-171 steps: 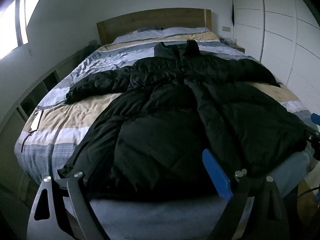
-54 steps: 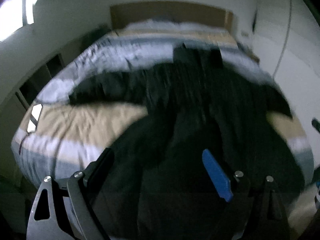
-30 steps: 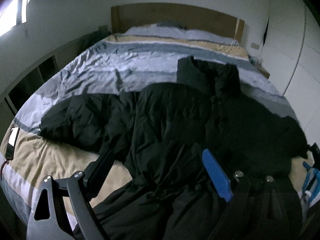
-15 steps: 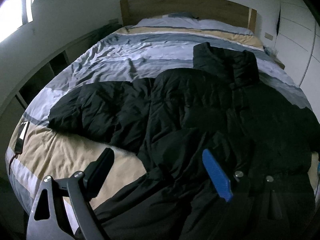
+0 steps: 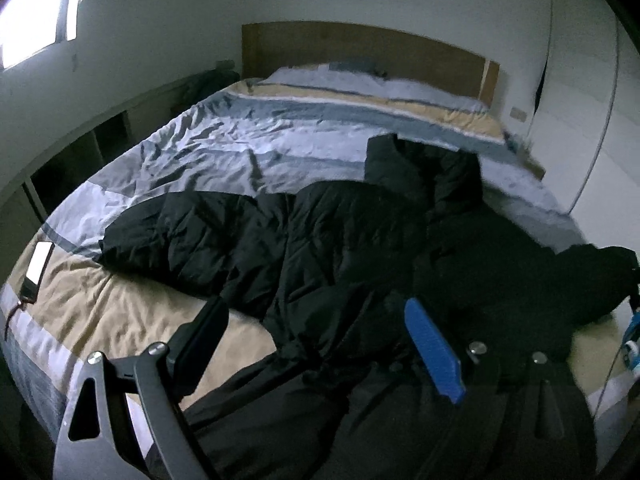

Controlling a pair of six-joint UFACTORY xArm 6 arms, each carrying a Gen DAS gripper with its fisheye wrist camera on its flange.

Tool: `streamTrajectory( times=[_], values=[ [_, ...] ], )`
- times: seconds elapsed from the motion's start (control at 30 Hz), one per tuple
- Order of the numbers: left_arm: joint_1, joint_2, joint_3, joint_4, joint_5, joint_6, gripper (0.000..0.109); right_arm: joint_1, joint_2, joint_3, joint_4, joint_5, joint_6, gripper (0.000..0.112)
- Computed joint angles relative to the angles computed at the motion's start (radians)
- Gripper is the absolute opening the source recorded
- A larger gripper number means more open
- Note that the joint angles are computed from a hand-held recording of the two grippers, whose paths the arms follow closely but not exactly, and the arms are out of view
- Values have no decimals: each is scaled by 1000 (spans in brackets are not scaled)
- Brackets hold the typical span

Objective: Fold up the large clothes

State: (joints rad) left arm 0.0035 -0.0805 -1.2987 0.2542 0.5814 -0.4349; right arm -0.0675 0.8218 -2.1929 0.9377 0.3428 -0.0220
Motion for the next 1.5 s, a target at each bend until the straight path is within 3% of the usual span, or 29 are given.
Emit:
streamTrajectory(
  times=[0.2, 0.37, 0.6, 0.77, 0.93, 1.1, 1.17, 1.23, 1.33, 1.5],
  values=[
    [6, -104, 55, -59, 4, 38, 90, 74, -113, 36, -73, 59, -89, 15],
    [26, -160, 67, -135, 70, 115, 90, 163, -186, 66, -137, 114, -176, 15],
    [58, -236, 116, -144, 90, 118, 90, 295, -342, 304, -161, 99, -330, 15],
    [78, -272, 150, -167, 103, 130, 90, 369, -353, 373, -227, 133, -356, 15],
    [90, -308, 176, -162, 117, 132, 90, 426, -285, 346, -389, 178, -316, 16],
    [97, -353, 198, -119, 128, 107, 90, 456, -253, 349, -559, 226, -234, 27],
    [93, -373, 208, -110, 124, 101, 90, 455, -261, 366, -533, 243, -257, 48],
    [82, -391, 212, -111, 125, 99, 90, 461, -279, 374, -478, 290, -315, 62],
    [47, -406, 188, -89, 165, 94, 90, 486, -331, 429, -456, 272, -367, 66],
    [-43, -398, 118, -36, 253, 45, 90, 490, -465, 569, -292, 241, -499, 66]
  ],
)
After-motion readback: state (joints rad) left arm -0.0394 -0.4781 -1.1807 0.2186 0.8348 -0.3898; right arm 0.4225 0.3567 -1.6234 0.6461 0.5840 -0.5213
